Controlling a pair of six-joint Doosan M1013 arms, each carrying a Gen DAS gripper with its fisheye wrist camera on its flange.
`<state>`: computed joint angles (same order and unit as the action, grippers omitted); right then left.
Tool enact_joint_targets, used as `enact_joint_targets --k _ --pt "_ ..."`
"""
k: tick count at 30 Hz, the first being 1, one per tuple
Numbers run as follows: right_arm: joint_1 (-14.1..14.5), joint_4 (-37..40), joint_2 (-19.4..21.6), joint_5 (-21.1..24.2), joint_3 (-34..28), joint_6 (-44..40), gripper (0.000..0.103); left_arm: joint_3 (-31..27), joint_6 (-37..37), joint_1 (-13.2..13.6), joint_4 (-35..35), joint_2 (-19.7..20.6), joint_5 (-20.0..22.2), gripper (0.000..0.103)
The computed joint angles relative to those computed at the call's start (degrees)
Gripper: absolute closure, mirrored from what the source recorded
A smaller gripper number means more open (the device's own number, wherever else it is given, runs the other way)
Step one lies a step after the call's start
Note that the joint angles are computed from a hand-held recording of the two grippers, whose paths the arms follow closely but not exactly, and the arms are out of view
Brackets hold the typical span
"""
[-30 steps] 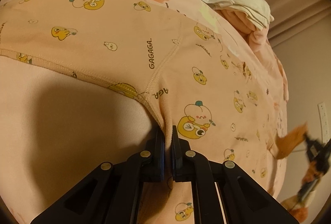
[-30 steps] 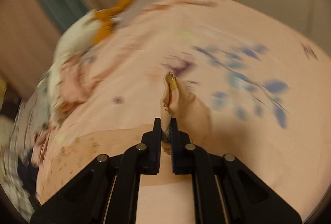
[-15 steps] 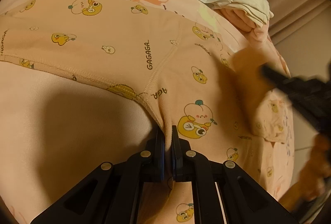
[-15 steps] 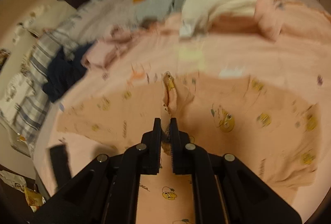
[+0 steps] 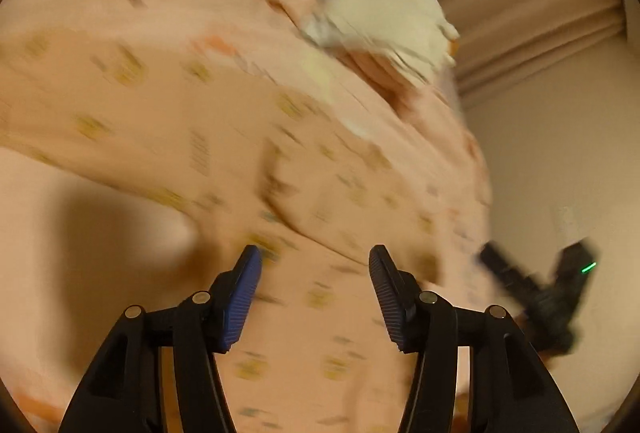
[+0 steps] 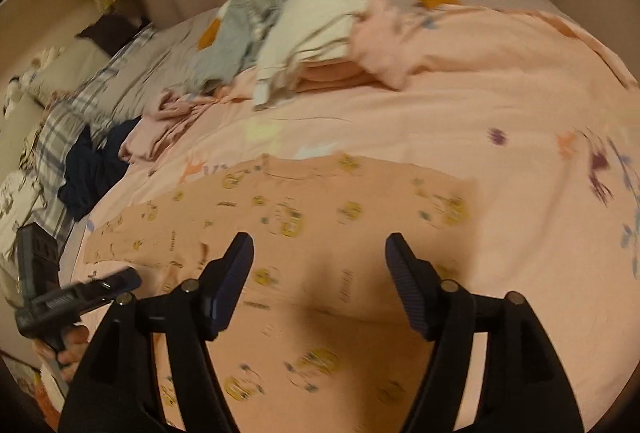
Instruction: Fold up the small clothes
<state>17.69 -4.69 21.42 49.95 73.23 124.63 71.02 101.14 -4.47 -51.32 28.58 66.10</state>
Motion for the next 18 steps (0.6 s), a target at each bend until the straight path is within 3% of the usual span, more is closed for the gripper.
enact_joint_targets --k 2,5,7,10,14,18 --pt "-0.5 -0.3 -2.5 -1.2 4.5 3.1 0.033 -1.4 -1.1 -1.2 -0.9 1.9 2.6 0.049" --pt "-0.4 -0.3 -4.4 -1.1 8.4 5.6 0.034 -3.8 -5.6 -3.8 5.7 4.1 0.8 0.049" --pt "-0.2 -1.9 -5.1 1.0 10.2 5.8 0.035 -7.3 -10.7 -5.2 10.7 6.9 1.8 0.051" --pt "0.3 -7.3 -5.3 6.1 11.1 7.8 0.036 -7.1 -12.3 -5.2 9.5 7.0 -2.9 0.053" --pt "-0.5 -8.1 -5.0 7.0 11.8 8.2 0.035 -6.1 -17.5 -7.0 21.4 5.5 -9.4 0.094" --pt "-0.7 -6.7 -3.0 6.0 10.4 7.5 0.036 -4.6 -19.0 -8.7 29.6 4.3 -13.7 0.095"
